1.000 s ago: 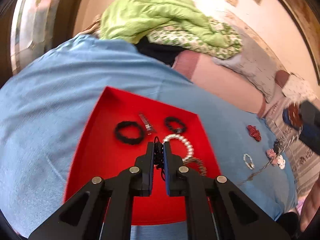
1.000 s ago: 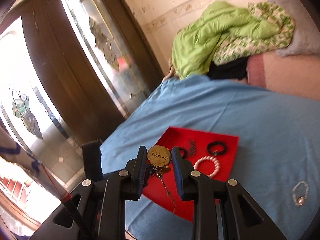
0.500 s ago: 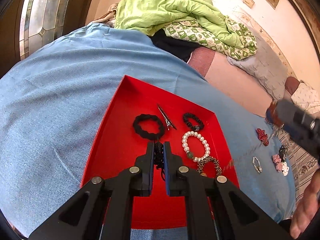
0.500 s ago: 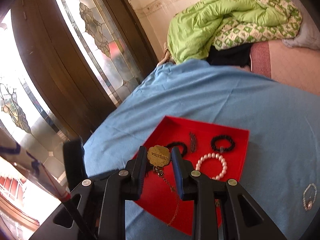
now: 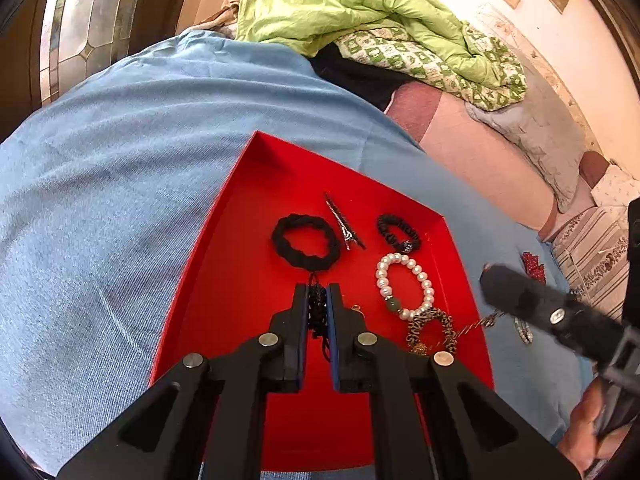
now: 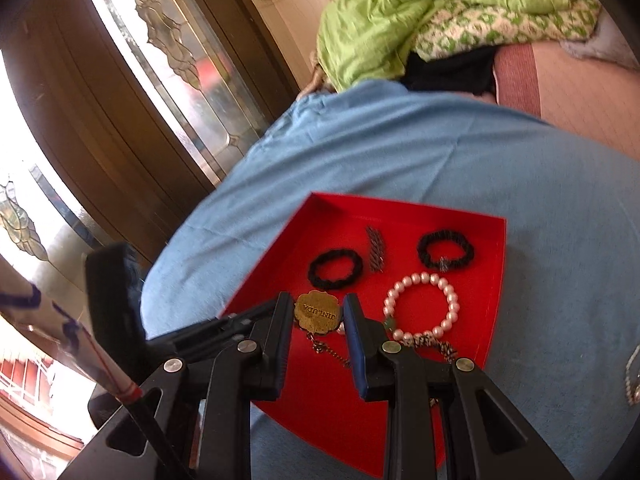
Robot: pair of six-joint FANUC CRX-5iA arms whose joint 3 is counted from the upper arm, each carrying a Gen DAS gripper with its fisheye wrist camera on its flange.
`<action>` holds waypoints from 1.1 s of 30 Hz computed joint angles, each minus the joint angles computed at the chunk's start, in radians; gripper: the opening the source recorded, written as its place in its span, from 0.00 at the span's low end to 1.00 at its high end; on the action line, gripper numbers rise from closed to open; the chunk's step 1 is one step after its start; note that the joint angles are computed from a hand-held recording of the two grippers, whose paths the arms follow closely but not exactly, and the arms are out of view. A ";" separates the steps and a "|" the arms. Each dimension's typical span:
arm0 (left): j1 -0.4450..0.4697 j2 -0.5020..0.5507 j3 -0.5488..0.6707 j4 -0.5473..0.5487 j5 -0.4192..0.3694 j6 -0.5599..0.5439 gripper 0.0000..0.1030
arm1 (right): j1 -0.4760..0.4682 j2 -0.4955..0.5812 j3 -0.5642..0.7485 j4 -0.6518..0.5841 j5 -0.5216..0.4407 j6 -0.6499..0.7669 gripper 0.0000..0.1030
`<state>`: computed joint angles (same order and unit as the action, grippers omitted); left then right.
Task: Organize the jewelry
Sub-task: 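Lower both held pieces into the red box and open both grippers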
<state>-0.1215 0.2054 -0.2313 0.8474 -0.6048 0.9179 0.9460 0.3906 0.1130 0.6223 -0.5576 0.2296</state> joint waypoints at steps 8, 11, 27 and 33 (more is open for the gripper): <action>0.004 0.023 0.037 -0.086 -0.003 0.087 0.08 | -0.012 0.040 0.044 -0.128 -0.045 0.086 0.27; 0.006 0.029 0.050 -0.115 -0.006 0.110 0.08 | -0.014 0.054 0.054 -0.158 -0.052 0.117 0.27; 0.005 0.025 0.039 -0.091 0.013 0.111 0.20 | -0.020 0.065 0.077 -0.230 -0.049 0.176 0.29; -0.002 0.012 0.025 -0.078 0.040 0.108 0.20 | -0.013 0.030 0.026 -0.150 -0.010 0.100 0.29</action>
<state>-0.1236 0.2169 -0.2062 0.7694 -0.5646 1.0260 0.9331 0.4205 0.1395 0.4720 -0.5672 0.3291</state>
